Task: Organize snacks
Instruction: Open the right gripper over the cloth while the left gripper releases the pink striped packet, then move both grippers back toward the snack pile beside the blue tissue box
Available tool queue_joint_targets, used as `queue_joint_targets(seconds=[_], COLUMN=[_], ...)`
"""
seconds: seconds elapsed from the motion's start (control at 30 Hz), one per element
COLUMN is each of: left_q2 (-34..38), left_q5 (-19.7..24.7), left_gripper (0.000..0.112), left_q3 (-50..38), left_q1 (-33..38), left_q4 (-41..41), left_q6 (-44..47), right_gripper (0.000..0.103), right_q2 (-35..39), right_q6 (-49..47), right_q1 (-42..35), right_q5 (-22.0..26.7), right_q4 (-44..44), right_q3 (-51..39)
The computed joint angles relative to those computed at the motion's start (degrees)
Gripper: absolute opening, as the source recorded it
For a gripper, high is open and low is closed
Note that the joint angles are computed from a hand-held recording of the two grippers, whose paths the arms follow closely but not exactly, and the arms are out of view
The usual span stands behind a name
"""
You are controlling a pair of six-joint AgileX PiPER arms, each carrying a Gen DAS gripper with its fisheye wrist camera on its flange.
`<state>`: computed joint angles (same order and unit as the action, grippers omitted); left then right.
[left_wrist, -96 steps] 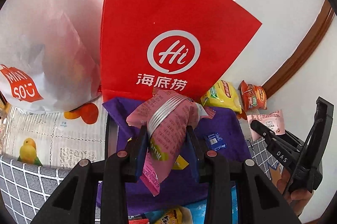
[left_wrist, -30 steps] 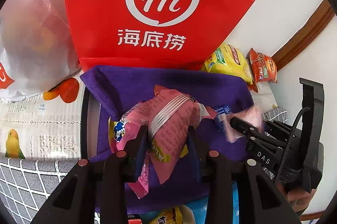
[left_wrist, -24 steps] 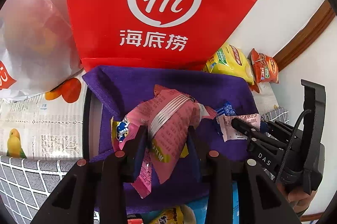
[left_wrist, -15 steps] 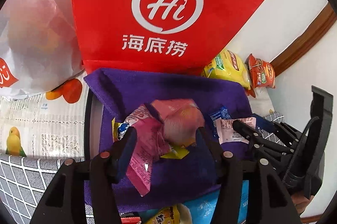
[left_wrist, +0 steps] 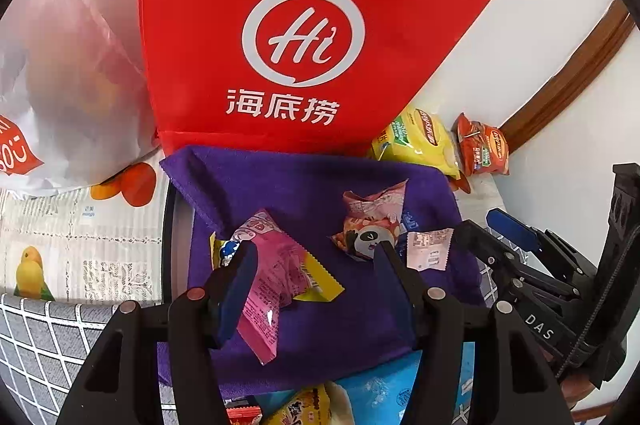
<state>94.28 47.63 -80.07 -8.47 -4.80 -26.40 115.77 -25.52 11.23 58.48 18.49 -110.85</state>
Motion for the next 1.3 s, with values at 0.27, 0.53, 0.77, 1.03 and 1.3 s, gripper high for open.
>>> queue_joint_targets(seconds=[0.27, 0.53, 0.77, 1.03, 1.3], left_q2=[-1.5, -5.0, -9.7, -15.4, -24.3], left_q5=[1.0, 0.6, 1.2, 4.9, 10.1], left_gripper=[0.058, 0.058, 0.058, 0.058, 0.064], left_q3=[-0.4, 0.5, 0.9, 3.4, 12.3], left_q1=[-0.4, -1.5, -4.1, -10.1, -18.5], left_q4=[0.3, 3.1, 8.0, 14.9, 21.8], left_q6=[-0.6, -3.2, -6.3, -13.5, -24.2], right_gripper=[0.056, 0.056, 0.056, 0.055, 0.056], right_q2=[-6.5, -14.7, -22.8, -32.9, -40.1], right_q6=[-3.2, -3.3, -10.5, -19.1, -25.6], right_q1=[-0.4, -2.9, -10.3, -15.4, -18.6], right_q5=[-5.4, -11.5, -6.8, -6.9, -4.2], right_q4=[4.7, 3.8, 9.7, 12.3, 16.4], right_q3=[6.9, 17.5, 25.3, 36.4, 47.1])
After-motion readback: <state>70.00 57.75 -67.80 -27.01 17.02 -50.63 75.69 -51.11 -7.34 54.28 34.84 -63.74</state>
